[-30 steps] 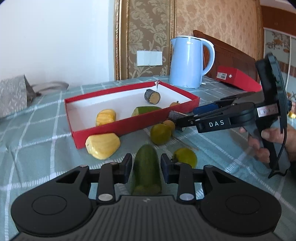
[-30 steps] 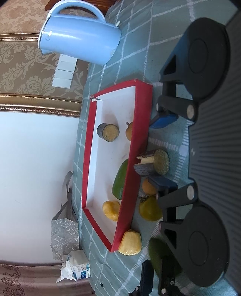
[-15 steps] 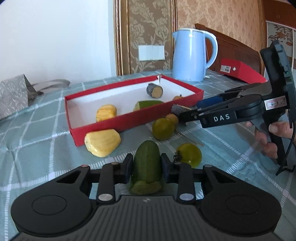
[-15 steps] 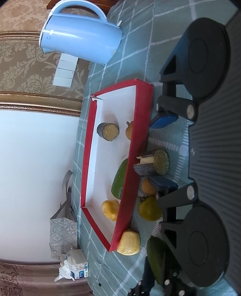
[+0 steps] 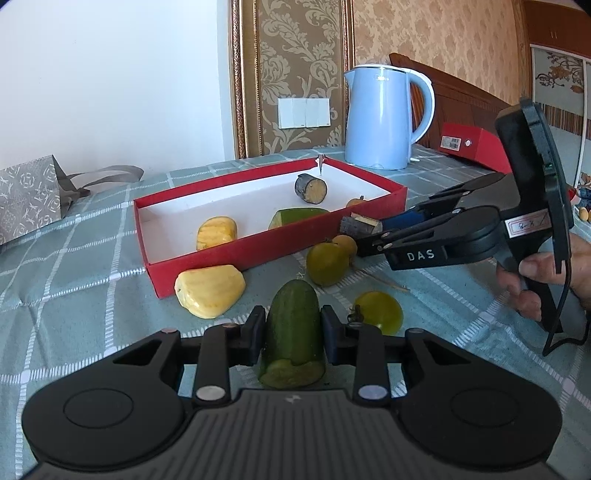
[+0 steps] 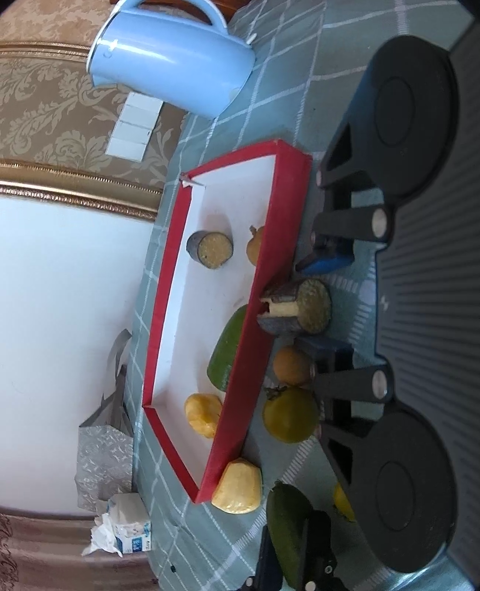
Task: Organize fruits
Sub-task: 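Lift the cucumber piece while the right gripper grasps the second sugarcane piece, then carry the cucumber piece into the tray and open the left gripper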
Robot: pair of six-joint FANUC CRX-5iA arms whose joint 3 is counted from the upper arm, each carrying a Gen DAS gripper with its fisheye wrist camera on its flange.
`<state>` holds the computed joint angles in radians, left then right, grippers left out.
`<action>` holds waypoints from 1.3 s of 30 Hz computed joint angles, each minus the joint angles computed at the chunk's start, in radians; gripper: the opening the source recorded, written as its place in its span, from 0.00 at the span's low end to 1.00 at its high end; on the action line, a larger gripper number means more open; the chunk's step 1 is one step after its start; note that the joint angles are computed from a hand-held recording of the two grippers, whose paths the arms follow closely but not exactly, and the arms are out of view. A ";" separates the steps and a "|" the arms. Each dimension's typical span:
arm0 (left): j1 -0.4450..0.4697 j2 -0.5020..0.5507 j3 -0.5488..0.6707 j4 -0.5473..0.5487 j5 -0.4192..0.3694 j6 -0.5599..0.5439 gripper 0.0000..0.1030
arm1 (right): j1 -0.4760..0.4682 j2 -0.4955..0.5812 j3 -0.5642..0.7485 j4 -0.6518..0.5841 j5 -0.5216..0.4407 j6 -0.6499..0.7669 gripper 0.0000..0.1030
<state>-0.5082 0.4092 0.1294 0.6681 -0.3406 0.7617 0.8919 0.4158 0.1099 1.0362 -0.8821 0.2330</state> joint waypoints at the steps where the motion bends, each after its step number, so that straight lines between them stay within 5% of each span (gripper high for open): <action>1: 0.000 0.000 0.000 -0.001 -0.001 0.000 0.30 | 0.001 0.007 0.007 0.001 -0.009 0.011 0.29; 28: -0.015 -0.017 -0.052 0.130 0.084 -0.076 0.30 | 0.005 -0.058 -0.110 0.197 -0.031 -0.212 0.29; 36: -0.042 -0.008 -0.052 0.298 0.143 -0.178 0.30 | 0.001 -0.069 -0.125 0.215 -0.029 -0.249 0.29; 39: -0.030 0.023 0.025 0.157 0.121 -0.054 0.30 | 0.000 -0.072 -0.129 0.217 -0.030 -0.260 0.29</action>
<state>-0.5383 0.4319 0.1545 0.8246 -0.2196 0.7079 0.8921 0.3436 -0.0188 1.2528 -0.9124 -0.0272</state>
